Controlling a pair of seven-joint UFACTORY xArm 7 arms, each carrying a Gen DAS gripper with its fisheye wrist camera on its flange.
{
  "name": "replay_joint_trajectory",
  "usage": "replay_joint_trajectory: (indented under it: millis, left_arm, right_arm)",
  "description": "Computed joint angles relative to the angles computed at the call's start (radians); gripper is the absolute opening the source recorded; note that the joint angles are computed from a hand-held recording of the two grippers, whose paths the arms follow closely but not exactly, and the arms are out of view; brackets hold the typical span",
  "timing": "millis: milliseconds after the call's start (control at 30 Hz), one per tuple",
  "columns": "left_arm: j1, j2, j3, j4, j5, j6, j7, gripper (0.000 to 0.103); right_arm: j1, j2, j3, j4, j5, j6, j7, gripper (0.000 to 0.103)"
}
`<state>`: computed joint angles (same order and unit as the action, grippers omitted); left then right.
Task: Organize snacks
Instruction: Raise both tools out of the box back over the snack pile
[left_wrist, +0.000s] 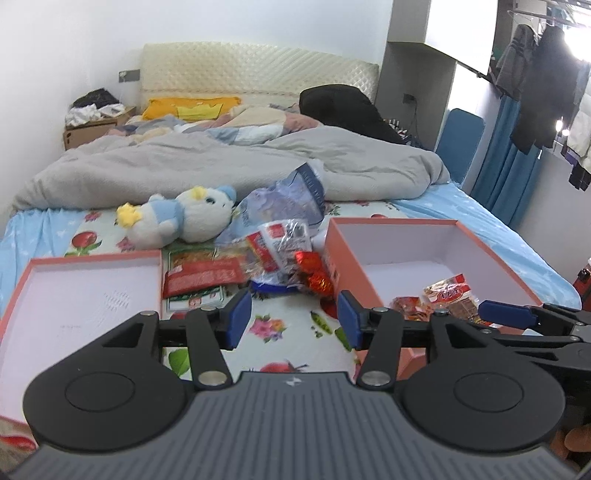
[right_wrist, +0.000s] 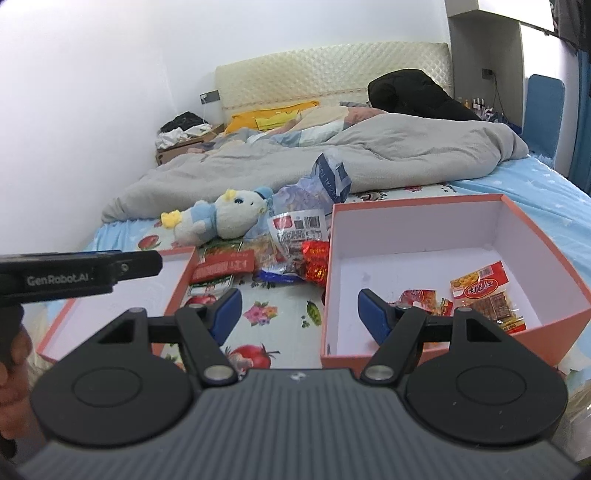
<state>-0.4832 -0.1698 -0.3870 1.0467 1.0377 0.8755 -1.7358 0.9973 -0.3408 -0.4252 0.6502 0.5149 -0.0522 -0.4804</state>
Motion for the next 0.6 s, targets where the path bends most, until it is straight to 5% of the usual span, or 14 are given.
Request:
replay_joint_trajectory:
  millis: [400,600]
  left_arm:
    - [0.048,-0.096,-0.007,-0.145,-0.067,-0.086,-0.054,0.058]
    - [0.085,-0.114,-0.007,-0.203,-0.102,-0.142,-0.056,0.058]
  right_arm:
    - [0.046,0.009,0.003,-0.035,-0.071,-0.009,0.082,0.071]
    - [-0.03,0.04,0.093,-0.026,-0.047,0.022,0.088,0.071]
